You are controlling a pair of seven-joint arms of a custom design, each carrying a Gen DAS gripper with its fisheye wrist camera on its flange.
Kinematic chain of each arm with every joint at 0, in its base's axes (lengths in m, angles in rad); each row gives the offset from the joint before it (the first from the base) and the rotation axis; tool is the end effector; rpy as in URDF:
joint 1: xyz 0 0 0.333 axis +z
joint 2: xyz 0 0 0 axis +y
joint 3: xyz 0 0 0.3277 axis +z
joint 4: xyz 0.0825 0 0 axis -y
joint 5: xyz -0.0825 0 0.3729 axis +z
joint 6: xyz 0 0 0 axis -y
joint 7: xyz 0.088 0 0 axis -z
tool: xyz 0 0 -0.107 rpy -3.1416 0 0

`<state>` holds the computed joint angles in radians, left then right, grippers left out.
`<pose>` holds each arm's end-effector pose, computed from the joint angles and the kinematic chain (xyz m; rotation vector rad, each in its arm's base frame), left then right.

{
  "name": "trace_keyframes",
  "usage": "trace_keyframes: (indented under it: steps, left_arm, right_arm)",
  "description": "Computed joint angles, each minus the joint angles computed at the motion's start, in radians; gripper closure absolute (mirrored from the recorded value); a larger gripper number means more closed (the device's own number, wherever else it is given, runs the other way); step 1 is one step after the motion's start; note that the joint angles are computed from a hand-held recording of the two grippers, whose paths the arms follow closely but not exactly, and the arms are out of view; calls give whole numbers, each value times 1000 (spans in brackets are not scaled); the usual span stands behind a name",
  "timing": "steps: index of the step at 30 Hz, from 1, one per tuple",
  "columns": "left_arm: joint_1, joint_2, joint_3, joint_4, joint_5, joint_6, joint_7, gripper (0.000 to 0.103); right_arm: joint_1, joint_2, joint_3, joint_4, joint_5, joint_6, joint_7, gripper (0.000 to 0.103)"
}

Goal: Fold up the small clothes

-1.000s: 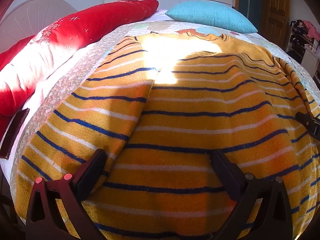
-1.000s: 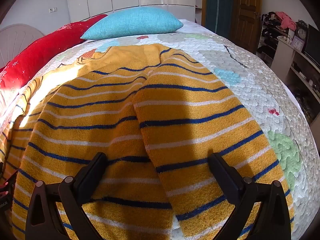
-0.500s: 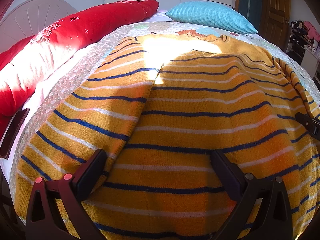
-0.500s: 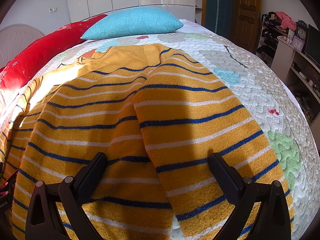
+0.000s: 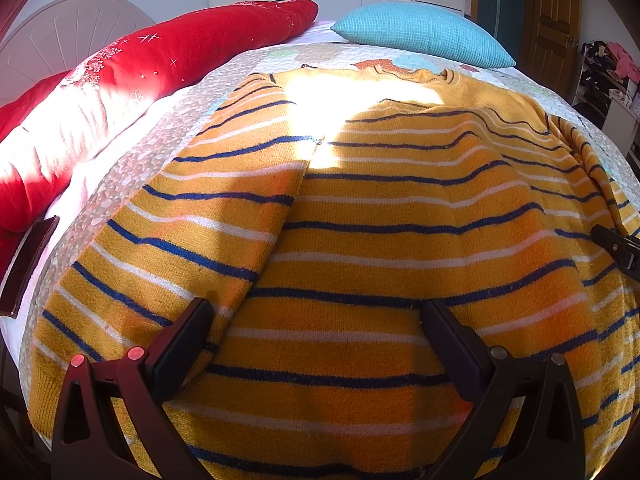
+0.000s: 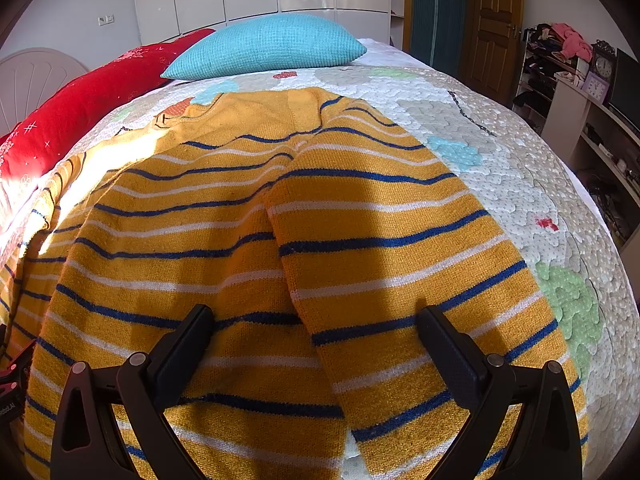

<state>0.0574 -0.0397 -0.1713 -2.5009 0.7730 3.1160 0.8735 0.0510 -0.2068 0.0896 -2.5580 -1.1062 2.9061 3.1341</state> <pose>0.4744 -0.1144 0.3786 -1.6584 1.9985 -0.6203 0.4323 0.1162 0.3972 -1.4146 2.1295 -0.6811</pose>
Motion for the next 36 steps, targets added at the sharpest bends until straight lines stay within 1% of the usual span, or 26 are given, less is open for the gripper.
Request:
trace_keyframes:
  steps: [3,6,10,13,18,31,36]
  left_arm:
    - [-2,1,1,1,-6,-3,5,0]
    - [-7,1,4,0,-36,-1,33,0]
    - [-4,-10,-5,-6,-36,-8,29,0]
    - [-1,-13,-7,-13,-41,7,26,0]
    - [13,-13,-22,-13,-40,9,24,0]
    - [21,-13,-29,-16,-50,14,33,0]
    - [17,-14,-29,-22,-89,24,62,0]
  right_arm:
    - [0,0,0,0,0,0,0,0]
    - [0,0,0,0,-1,0,1,0]
    - [1,1,1,1,-1,-1,1,0]
    - [0,0,0,1,-2,0,2,0]
    - [1,0,0,1,-3,0,2,0]
    - [0,-1,1,1,-3,0,1,0]
    - [0,-1,1,1,-3,0,1,0]
